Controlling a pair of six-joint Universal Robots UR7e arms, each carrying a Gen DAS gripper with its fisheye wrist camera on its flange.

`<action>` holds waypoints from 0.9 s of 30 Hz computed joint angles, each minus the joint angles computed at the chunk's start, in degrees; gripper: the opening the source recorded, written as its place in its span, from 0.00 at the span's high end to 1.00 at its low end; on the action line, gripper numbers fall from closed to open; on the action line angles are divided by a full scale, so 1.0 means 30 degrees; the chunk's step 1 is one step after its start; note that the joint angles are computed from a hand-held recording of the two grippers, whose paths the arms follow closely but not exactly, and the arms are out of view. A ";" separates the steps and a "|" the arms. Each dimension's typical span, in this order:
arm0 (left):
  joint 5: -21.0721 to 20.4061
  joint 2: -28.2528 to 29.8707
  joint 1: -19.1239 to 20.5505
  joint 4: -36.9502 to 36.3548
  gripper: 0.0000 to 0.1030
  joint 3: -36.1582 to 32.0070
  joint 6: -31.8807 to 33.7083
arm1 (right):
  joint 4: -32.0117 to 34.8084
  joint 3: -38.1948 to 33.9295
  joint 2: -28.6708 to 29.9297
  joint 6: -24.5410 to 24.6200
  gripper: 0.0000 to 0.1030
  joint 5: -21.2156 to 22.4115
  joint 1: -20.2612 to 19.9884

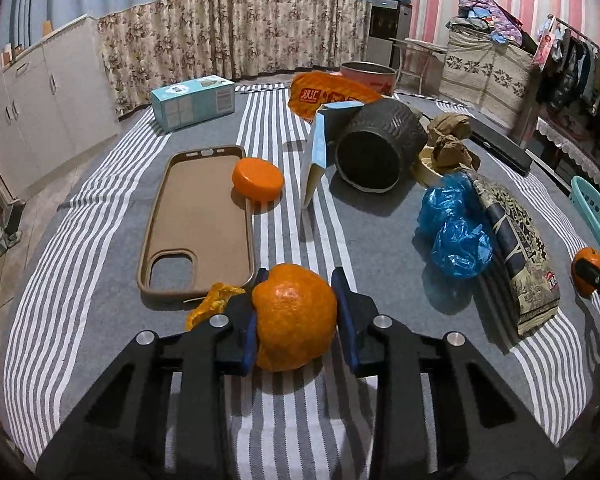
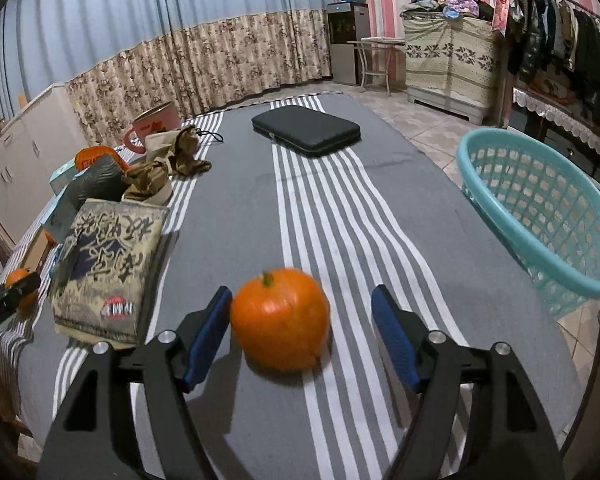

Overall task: Collect trash
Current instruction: 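Carry both held oranges over the light-blue basket with both grippers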

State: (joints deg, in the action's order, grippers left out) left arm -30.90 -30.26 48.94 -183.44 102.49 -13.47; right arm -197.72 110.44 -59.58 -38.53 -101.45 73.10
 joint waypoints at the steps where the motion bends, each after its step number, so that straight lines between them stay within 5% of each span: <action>1: 0.0013 0.0034 -0.0024 -0.0209 0.71 0.0012 0.0109 | -0.0046 0.0101 -0.0038 0.0012 0.32 0.0081 -0.0058; 5: 0.0010 0.0037 -0.0069 -0.0681 0.71 0.0144 0.0270 | -0.0260 0.0549 -0.0241 -0.0337 0.55 0.0964 -0.0203; 8: 0.0076 0.0059 -0.0084 -0.0783 0.71 0.0143 0.0293 | -0.0321 0.0681 -0.0367 -0.0472 0.60 0.1458 -0.0263; 18: 0.0705 0.0883 -0.0696 -0.1311 0.71 -0.1620 0.1964 | -0.0211 0.0034 -0.1681 0.0294 0.60 0.2959 -0.0945; 27: -0.1296 0.3725 -0.1609 -0.1788 0.71 -0.6784 0.4929 | 0.0690 -0.2376 -0.2556 0.1077 0.60 0.3015 -0.1507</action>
